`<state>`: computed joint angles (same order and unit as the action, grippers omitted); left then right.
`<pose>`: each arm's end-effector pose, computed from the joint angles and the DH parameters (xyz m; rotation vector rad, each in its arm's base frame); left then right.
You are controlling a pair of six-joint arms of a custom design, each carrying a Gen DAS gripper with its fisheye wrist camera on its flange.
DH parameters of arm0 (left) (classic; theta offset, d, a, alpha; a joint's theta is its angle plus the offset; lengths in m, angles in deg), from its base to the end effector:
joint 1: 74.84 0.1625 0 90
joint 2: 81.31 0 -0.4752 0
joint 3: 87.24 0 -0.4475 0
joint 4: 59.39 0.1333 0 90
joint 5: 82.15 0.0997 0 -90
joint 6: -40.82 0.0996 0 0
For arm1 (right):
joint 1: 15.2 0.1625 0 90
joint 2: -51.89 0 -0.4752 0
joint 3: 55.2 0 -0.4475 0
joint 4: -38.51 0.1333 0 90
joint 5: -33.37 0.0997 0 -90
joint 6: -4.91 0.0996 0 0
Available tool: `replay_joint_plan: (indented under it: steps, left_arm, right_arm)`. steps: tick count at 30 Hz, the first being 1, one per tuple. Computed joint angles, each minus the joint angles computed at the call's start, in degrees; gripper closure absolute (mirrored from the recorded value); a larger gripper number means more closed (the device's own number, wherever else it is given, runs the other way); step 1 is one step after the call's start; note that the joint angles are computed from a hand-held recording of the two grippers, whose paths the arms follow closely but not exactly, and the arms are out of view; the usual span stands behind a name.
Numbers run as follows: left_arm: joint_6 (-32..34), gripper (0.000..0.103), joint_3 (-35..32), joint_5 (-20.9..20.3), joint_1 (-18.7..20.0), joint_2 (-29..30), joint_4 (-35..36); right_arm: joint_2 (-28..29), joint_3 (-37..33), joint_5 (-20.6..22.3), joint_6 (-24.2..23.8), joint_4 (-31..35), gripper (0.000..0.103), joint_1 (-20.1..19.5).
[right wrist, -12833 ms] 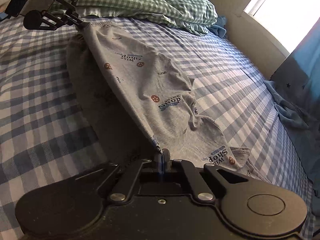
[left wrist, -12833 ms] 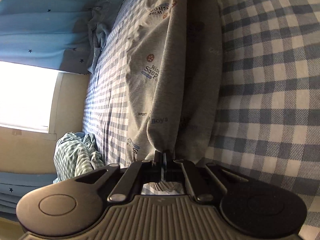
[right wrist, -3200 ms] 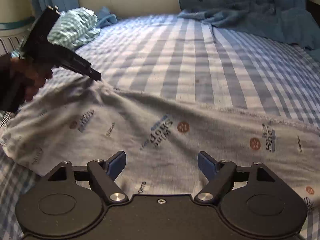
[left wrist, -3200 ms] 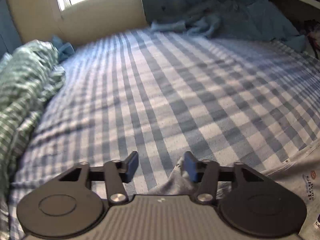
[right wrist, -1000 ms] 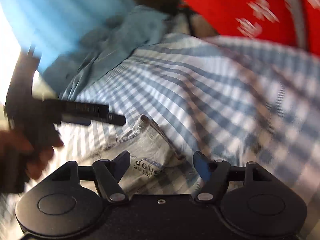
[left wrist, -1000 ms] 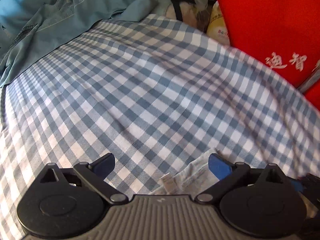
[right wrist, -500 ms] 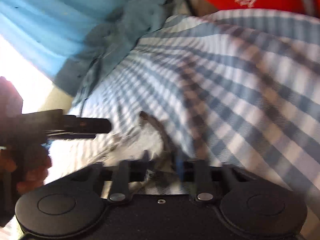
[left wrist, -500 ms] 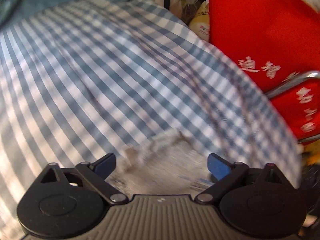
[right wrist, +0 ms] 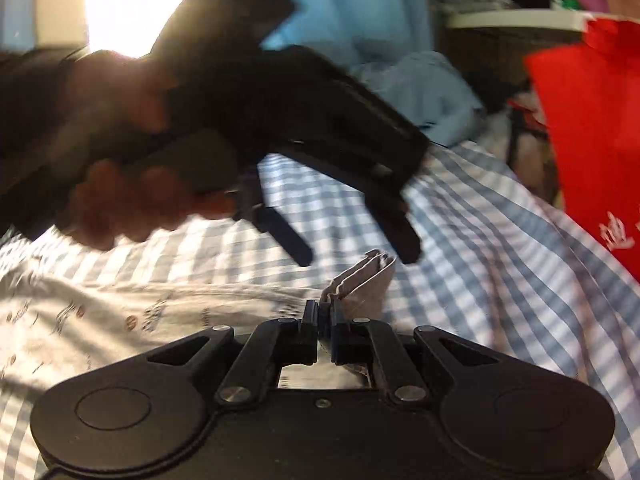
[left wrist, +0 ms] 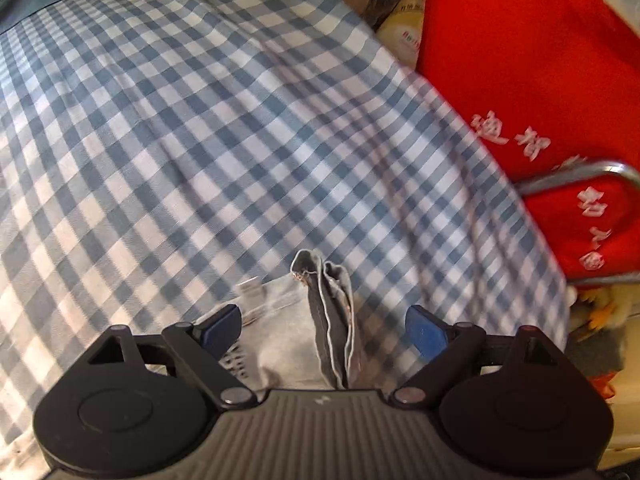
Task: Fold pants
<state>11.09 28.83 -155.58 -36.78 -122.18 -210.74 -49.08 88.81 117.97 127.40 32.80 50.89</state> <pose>-0.3315 -0.4649 -0.0758 0.5809 2.7052 -0.0092 0.0271 -0.2910 0.1842 0.7562 -2.3086 0.9859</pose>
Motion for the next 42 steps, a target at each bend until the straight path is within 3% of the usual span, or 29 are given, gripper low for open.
replay_joint_plan:
  steps: [2, 3, 4, 5, 6, 7, 10, 13, 14, 15, 18, 22, 24, 26, 27, 32, 34, 39, 42]
  left_arm:
    - [-1.6, 0.021, 0.4, -0.2, 0.2, 0.0, 0.6]
    - [-2.5, 0.041, 0.9, -0.5, 0.5, 0.0, 0.2]
    - [-3.7, 0.066, 1.4, -0.5, 0.6, -0.2, -0.2]
    - [-4.9, 0.074, 1.8, -0.8, 0.8, -0.3, -0.5]
    - [-6.7, 0.090, 3.0, -1.3, 1.1, -0.7, -2.5]
    - [-8.2, 0.096, 4.3, -1.3, 1.1, -1.1, -4.8]
    - [-11.0, 0.097, 7.9, -0.7, 0.3, -2.9, -10.4]
    - [-12.9, 0.097, 10.4, -0.4, -0.2, -4.9, -13.7]
    - [-13.5, 0.097, 10.8, -0.5, -0.2, -5.5, -14.1]
    - [-14.2, 0.097, 11.1, -0.5, -0.2, -6.0, -14.2]
    - [-16.7, 0.097, 11.7, -0.4, -0.4, -7.5, -13.7]
    - [-21.7, 0.097, 14.0, -0.6, -1.2, -9.9, -16.3]
    - [-23.4, 0.097, 15.8, -0.4, -1.8, -11.6, -18.0]
    - [-24.5, 0.097, 17.4, -0.2, -2.2, -13.1, -19.2]
    - [-25.0, 0.097, 18.6, 0.2, -2.6, -14.4, -19.5]
    - [-25.5, 0.097, 25.1, 4.5, -4.7, -20.9, -20.6]
    - [-25.2, 0.097, 28.4, 8.3, -6.3, -24.3, -19.0]
    - [-29.7, 0.097, 34.7, 11.0, -6.0, -30.4, -14.9]
    - [-31.7, 0.097, 37.6, 11.7, -4.6, -31.5, -14.4]
  right_arm:
    - [0.7, 0.4, 1.3, -0.4, -0.9, 0.098, 1.5]
    - [1.1, 0.4, 1.8, -0.3, -1.1, 0.098, 2.2]
    - [1.0, 0.7, 2.3, -0.3, -1.0, 0.098, 2.9]
    - [1.2, 0.9, 2.9, -0.4, -1.3, 0.098, 3.4]
    - [1.1, 1.1, 3.2, -0.8, -1.2, 0.098, 3.7]
    - [1.0, 1.5, 3.3, -1.0, -1.3, 0.098, 3.9]
    - [-0.1, 2.3, 3.7, -1.1, -1.5, 0.096, 4.5]
    - [-3.0, 4.9, 4.1, -1.4, -5.4, 0.048, 4.5]
    - [-3.8, 5.7, 3.8, -2.2, -6.3, 0.024, 4.3]
    - [-4.2, 6.5, 3.9, -3.2, -7.4, 0.022, 4.3]
    - [-3.5, 7.5, 5.2, -5.4, -10.9, 0.025, 6.3]
    - [1.9, 8.8, 13.3, -7.4, -22.5, 0.034, 13.2]
    - [4.0, 8.3, 17.3, -5.1, -24.1, 0.061, 16.5]
    - [4.7, 8.5, 19.6, -3.4, -25.6, 0.082, 18.9]
    - [4.9, 8.9, 20.3, -3.4, -26.3, 0.088, 20.0]
    - [6.5, 9.0, 23.5, -4.2, -24.0, 0.095, 26.5]
    - [8.5, 8.3, 24.9, -4.0, -21.8, 0.095, 29.5]
    - [18.7, 5.1, 28.0, -1.4, -17.2, 0.096, 34.6]
    - [24.8, 3.5, 28.9, 0.9, -15.8, 0.100, 35.5]
